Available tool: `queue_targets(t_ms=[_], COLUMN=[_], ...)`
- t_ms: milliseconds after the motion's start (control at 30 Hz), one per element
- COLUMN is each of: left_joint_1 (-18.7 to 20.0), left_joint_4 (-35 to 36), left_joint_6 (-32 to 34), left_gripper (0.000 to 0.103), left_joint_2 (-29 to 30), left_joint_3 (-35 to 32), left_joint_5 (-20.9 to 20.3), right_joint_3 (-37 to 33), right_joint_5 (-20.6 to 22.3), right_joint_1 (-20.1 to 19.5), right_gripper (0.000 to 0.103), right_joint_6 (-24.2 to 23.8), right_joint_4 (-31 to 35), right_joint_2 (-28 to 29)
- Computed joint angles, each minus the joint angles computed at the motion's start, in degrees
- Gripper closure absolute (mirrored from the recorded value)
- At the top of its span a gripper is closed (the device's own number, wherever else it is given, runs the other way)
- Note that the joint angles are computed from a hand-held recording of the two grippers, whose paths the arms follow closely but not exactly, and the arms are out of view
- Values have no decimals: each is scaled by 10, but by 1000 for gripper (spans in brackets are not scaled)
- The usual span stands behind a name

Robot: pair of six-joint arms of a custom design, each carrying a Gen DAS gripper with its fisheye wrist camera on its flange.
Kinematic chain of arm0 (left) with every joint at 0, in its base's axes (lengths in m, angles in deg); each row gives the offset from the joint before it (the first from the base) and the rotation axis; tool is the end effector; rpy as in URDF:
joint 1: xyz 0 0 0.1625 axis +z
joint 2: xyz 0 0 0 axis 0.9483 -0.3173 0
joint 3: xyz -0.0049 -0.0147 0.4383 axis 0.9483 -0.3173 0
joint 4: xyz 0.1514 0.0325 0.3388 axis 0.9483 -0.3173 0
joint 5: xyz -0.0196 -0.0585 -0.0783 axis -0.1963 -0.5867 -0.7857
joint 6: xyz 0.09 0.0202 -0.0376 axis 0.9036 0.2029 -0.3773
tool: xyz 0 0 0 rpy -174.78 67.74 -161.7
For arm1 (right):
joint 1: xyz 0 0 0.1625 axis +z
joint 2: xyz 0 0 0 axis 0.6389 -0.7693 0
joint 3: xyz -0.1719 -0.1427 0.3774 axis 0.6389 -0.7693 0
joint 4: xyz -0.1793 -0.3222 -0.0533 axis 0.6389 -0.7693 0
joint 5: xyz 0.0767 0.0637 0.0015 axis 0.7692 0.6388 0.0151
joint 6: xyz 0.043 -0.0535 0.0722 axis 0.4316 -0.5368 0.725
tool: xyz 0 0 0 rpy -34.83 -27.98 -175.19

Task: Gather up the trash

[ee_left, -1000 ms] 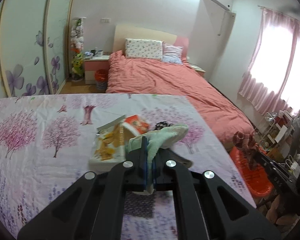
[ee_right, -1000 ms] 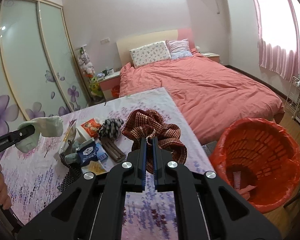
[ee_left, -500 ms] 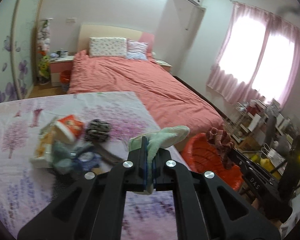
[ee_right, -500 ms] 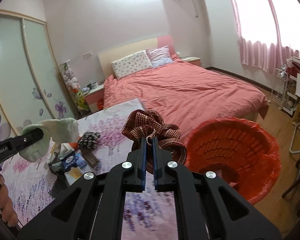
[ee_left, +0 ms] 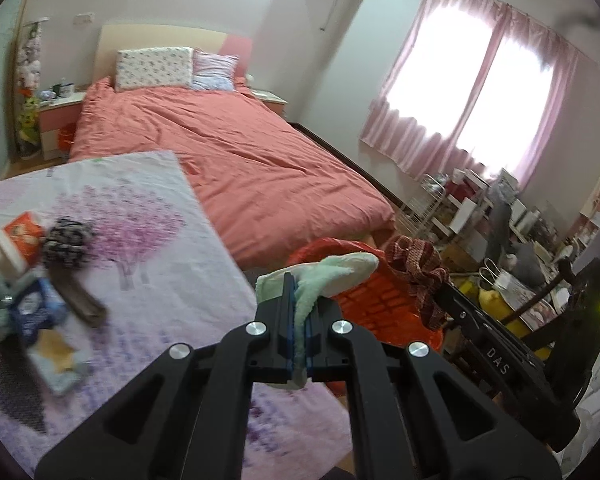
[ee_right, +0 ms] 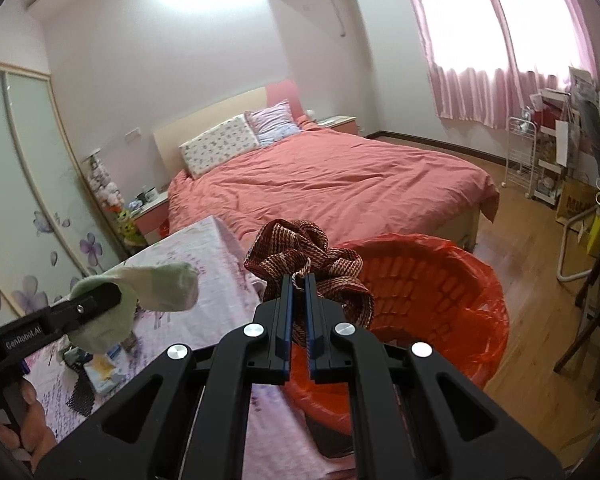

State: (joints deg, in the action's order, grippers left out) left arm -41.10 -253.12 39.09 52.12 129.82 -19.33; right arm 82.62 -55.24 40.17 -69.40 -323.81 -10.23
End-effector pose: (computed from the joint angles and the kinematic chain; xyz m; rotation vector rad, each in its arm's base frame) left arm -0.3747 -0.4374 0.0325 0.7831 2.6690 -0.8960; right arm 0.0531 -0.3459 0.2913 0.1000 -2.2190 1.4340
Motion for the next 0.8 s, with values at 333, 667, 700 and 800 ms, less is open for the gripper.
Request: queue_targets(t_ms=[333,667,700,800], left_joint_1=[22,41,43,45], left_joint_4=[23,81,81,84], left_joint_6=[27,35,36,32], left_gripper=[98,74,72,68], left_joint_2=[85,131,131,131], left_joint_3=[-86,-138,-138,-135], left_joint_5=[-68,-86,-87,-83], right_joint_3=[-15,-26,-25,-25], right_joint_5=[43,75,71,58], right_joint_1=[-59,-110,-109,-104], right_gripper=[97,84,82,78], right_joint_6=[14,44,43,40], right_joint_4=[31,91,88,81], right_joint_2=[-18,-46,-44,-38])
